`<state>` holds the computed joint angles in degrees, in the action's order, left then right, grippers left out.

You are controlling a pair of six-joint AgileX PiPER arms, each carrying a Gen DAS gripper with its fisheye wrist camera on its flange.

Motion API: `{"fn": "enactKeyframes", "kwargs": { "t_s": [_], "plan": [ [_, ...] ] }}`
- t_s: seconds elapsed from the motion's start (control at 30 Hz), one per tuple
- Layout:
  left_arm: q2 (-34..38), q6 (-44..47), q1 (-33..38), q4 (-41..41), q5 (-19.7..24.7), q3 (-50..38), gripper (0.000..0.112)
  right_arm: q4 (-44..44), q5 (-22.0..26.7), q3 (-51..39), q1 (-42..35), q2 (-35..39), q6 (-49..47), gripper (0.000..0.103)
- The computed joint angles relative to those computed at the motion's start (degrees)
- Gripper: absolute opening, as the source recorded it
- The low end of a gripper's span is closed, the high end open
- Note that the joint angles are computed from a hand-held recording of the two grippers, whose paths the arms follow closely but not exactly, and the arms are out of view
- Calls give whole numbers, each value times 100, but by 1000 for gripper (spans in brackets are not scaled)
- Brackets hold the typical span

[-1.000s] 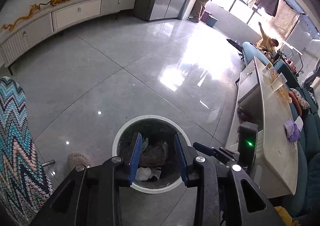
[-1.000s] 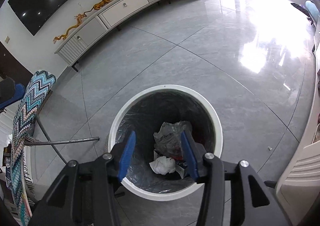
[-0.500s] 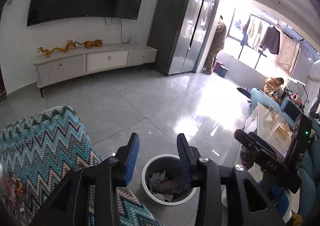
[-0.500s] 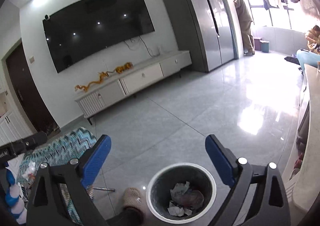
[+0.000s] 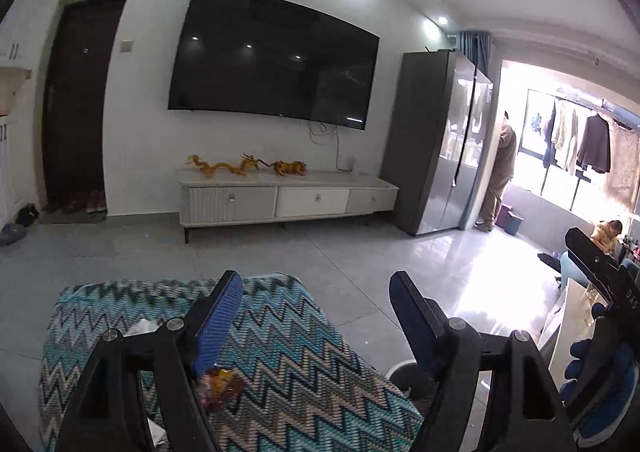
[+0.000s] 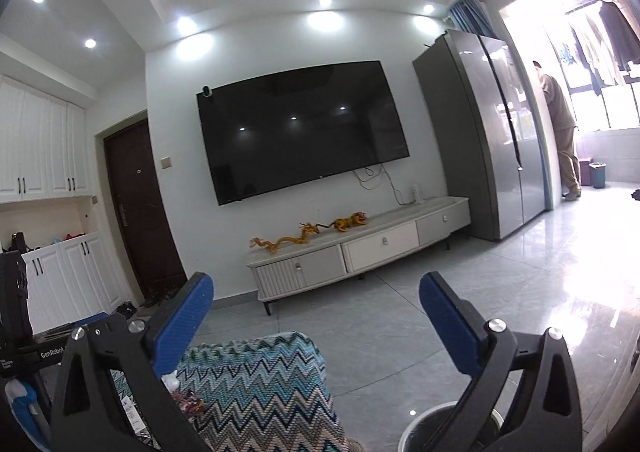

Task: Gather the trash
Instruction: 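Return both open tools to the ottoman trash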

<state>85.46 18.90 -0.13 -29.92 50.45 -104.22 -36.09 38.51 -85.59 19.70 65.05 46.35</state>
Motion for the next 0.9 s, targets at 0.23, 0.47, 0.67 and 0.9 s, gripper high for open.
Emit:
{"fn": "enactKeyframes", "kwargs": {
  "t_s": [0.23,0.47,0.67,0.9],
  "plan": [
    [-246,1181,2164,-1039,544,33,77,-581,108,-319,1157,389,281,103],
    [-143,1808,3652,-1543,751,204,81,93,-177,-471,1446,838,-48,103],
    [154,2094,4109,-1608,884,538,81,1122,-162,-995,1479,1555,-1075,103],
    [778,1936,3855,-1071,897,814,81,2539,128,-1890,1443,2705,-2336,103]
  ]
}}
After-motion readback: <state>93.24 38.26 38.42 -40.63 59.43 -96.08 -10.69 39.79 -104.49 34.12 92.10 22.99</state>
